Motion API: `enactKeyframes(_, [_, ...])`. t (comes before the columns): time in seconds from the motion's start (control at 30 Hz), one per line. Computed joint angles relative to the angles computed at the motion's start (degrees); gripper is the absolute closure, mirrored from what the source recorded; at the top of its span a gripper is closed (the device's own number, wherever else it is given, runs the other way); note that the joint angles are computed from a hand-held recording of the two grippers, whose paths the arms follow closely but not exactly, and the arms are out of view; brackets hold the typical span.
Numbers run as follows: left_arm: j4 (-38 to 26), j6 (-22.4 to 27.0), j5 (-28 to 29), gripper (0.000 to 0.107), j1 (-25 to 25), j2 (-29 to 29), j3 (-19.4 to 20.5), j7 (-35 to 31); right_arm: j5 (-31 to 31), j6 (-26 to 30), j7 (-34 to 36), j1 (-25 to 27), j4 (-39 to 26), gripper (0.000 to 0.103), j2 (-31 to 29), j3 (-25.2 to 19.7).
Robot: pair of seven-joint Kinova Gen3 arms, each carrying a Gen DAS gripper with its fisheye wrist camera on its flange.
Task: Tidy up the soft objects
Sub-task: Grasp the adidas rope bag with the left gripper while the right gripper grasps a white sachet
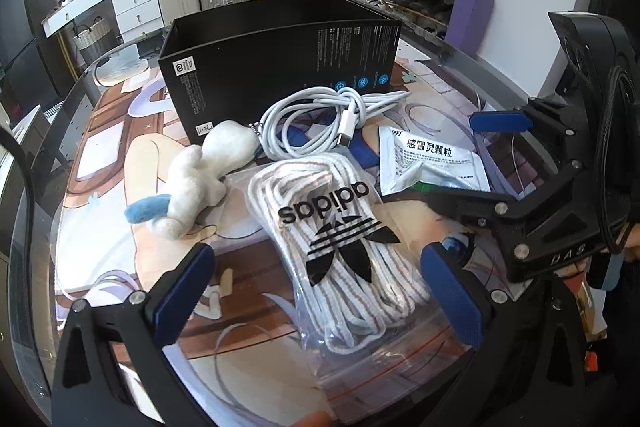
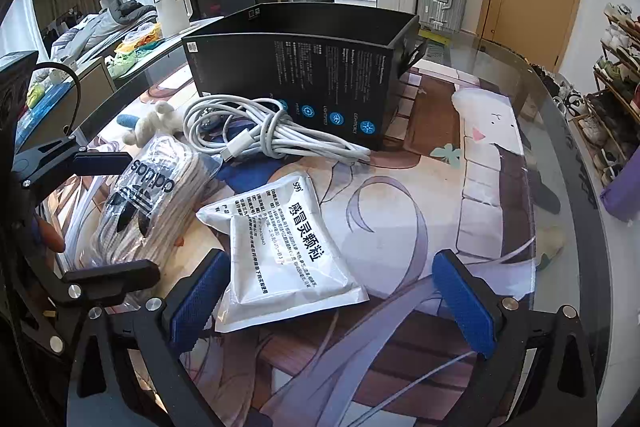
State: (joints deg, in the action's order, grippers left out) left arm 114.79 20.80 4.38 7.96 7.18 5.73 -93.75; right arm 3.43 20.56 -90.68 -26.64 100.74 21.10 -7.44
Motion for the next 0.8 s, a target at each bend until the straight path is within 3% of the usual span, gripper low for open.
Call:
enactKeyframes(0.07, [0.05,0.17,-0.16,0.004,0.00,-0.33,-0.20,-0.15,-1.69,-0.74,1.39,1.77,0.14,0.001,0.11,-1.74])
enactKeyframes(0.2, [0.47,-0.04,5.53,0.004,-3.08,-0.87,1.70,-4.90,-1.32,-1.98,0.43,0.27,0.55,0.003,0.15,-0.27])
enactKeyframes(0.27, [0.93,-1.39,4.44,0.004,-0.96,-0.87,-0.11,-3.12,-0.63,-2.68,0.39,-0.32,0.88,0.015,-0.04,0.01])
enactKeyframes(0.4, [0.71,-1.60,1.62,0.004,0.07,0.05,-0.29,0.13,0.09,-3.39,0.80,-0.72,1.37,0.027,-0.32,-0.23])
enactKeyframes(0.73, [0.38,-1.83,-0.26,0.006,0.58,1.23,-0.06,0.74,-1.48,-2.23,2.84,0.72,1.03,0.027,-0.32,-1.55])
enactKeyframes(0.8, [0.74,-2.33,-0.92,0.014,0.85,0.88,-0.11,0.85,-1.43,-2.32,2.75,0.39,1.15,0.027,-0.40,-1.25])
